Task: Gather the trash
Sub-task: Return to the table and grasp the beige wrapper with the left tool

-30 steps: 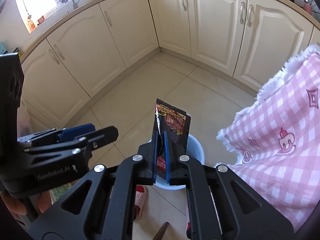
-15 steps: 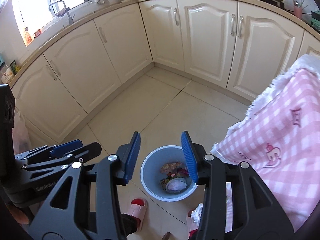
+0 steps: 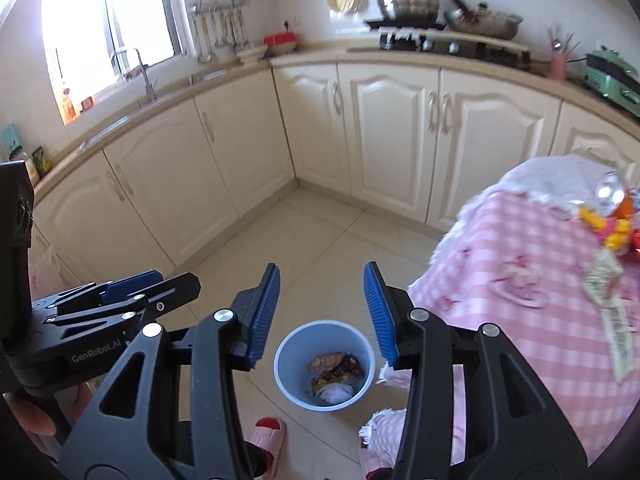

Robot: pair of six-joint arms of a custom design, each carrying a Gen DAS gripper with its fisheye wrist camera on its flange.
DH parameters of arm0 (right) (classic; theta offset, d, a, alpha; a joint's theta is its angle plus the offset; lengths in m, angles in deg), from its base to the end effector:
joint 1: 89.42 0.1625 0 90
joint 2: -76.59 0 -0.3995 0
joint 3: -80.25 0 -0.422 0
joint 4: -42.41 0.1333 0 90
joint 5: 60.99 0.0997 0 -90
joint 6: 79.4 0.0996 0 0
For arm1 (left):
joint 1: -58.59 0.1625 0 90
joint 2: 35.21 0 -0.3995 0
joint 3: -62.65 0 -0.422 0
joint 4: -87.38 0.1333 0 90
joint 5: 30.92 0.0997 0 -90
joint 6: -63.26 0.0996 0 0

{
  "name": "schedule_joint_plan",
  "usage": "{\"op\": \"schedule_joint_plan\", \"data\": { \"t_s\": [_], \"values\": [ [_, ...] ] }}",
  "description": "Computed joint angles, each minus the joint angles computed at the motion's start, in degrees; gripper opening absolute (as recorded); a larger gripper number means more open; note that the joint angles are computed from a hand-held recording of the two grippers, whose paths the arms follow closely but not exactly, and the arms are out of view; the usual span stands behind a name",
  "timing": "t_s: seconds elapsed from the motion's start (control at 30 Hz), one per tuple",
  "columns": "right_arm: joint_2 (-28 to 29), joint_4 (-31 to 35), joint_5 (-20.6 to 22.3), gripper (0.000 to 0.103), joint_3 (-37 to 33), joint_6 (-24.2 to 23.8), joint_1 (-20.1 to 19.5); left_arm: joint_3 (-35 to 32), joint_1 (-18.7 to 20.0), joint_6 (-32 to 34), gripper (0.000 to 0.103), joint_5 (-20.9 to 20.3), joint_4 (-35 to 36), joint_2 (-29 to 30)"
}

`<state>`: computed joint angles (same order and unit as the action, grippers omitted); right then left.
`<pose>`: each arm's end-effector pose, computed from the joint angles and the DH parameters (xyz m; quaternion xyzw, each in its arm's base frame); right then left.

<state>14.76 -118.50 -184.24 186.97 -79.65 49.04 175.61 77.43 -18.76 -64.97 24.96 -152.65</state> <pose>0.5115 -0.3481 0.1857 0.3263 -0.8771 0.3107 0.1664 -0.2203 -0.3032 0.4596 0.0116 0.8703 -0.4060 0.2786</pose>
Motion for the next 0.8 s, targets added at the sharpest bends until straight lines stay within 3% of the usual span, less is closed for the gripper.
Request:
{"op": "schedule_joint_plan", "data": {
  "t_s": [0.13, 0.17, 0.27, 0.5, 0.8],
  "values": [
    [-5.9, -1.6, -1.3, 0.046, 3.4, -0.4, 0.9, -1.0, -4.2, -0.2, 0.056, 0.3, -0.4, 3.1],
    [-7.7, -1.7, -2.2, 0.047, 4.4, -0.6, 1.1, -1.1, -4.6, 0.3, 0.061, 0.3, -1.3, 3.8],
    [-12.9, -1.8, -5.0, 0.048, 7.2, -0.3, 1.3, -0.5, -5.8, 5.3, 0.065, -0.1, -8.2, 7.2],
    [-25.6, -1.3, -15.2, 0.051, 14.6, 1.2, -1.3, 1.1, -4.4, 20.7, 0.065, -6.4, -27.5, 16.1],
    [-37.1, 3.0, -17.5, 0.052, 20.6, 4.2, -8.2, 0.1, 0.0, 33.8, 0.065, -16.0, -46.6, 29.0]
  ]
}}
